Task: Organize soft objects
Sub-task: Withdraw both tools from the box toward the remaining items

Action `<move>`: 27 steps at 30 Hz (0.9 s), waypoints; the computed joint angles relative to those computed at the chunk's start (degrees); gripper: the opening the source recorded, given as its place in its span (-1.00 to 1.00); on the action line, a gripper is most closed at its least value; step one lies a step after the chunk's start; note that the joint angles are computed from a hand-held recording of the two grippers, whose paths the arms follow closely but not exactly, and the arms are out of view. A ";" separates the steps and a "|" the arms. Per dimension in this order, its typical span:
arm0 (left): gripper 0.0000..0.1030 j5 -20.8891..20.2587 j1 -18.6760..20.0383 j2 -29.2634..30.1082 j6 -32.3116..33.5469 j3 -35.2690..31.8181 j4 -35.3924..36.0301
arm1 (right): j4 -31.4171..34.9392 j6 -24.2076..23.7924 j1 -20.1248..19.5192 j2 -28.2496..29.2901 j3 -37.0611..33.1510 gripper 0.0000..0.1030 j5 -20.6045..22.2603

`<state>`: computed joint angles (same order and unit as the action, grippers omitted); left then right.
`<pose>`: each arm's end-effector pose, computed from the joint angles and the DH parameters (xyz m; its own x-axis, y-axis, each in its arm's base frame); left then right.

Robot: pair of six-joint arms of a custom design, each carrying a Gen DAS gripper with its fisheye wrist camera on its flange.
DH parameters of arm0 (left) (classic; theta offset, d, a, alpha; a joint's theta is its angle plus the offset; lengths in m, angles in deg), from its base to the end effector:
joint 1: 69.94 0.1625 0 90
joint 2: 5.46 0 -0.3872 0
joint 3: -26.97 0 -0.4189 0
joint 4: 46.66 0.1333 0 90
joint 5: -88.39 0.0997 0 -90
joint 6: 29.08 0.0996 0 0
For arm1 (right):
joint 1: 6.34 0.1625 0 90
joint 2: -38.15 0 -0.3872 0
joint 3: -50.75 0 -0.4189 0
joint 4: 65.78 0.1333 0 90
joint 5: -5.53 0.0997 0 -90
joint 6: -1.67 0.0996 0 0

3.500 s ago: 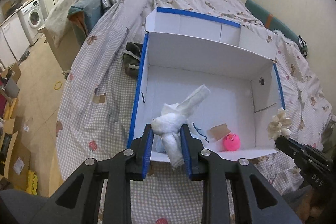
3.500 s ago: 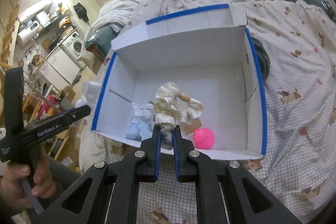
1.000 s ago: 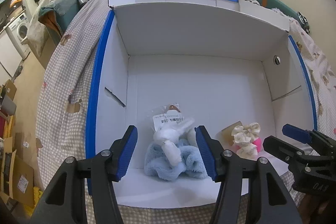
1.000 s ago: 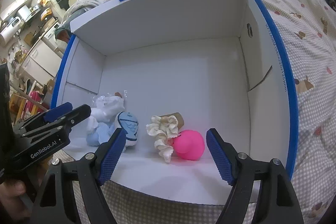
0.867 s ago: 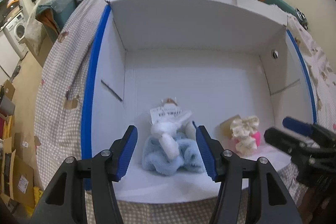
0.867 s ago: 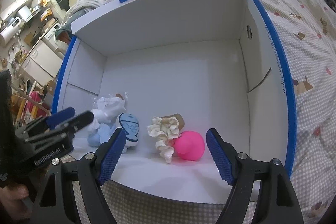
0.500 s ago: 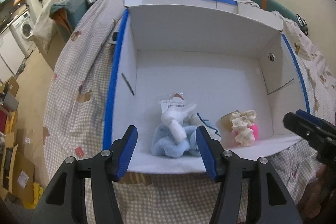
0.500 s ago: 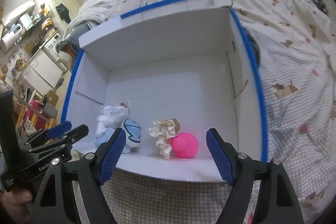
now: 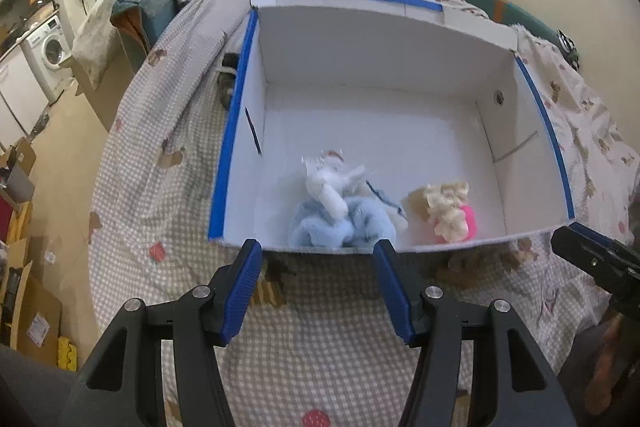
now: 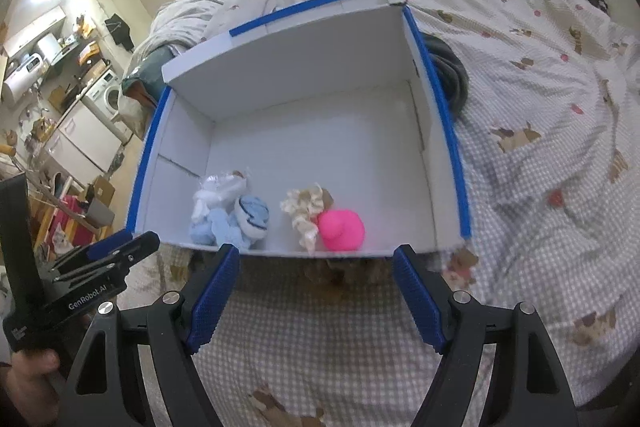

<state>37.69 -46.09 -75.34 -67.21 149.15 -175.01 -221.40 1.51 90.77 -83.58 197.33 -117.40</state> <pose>-0.3482 -0.3687 0.0958 -0.6843 0.3630 -0.6324 0.5913 0.7838 -0.1899 0.1165 -0.2944 0.3176 -0.8766 0.2463 0.4135 -0.0962 0.7522 -0.6519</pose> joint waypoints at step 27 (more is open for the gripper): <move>0.06 -7.22 3.39 1.17 -7.47 -0.35 7.09 | 7.50 7.96 -10.77 8.23 -2.71 0.62 -1.29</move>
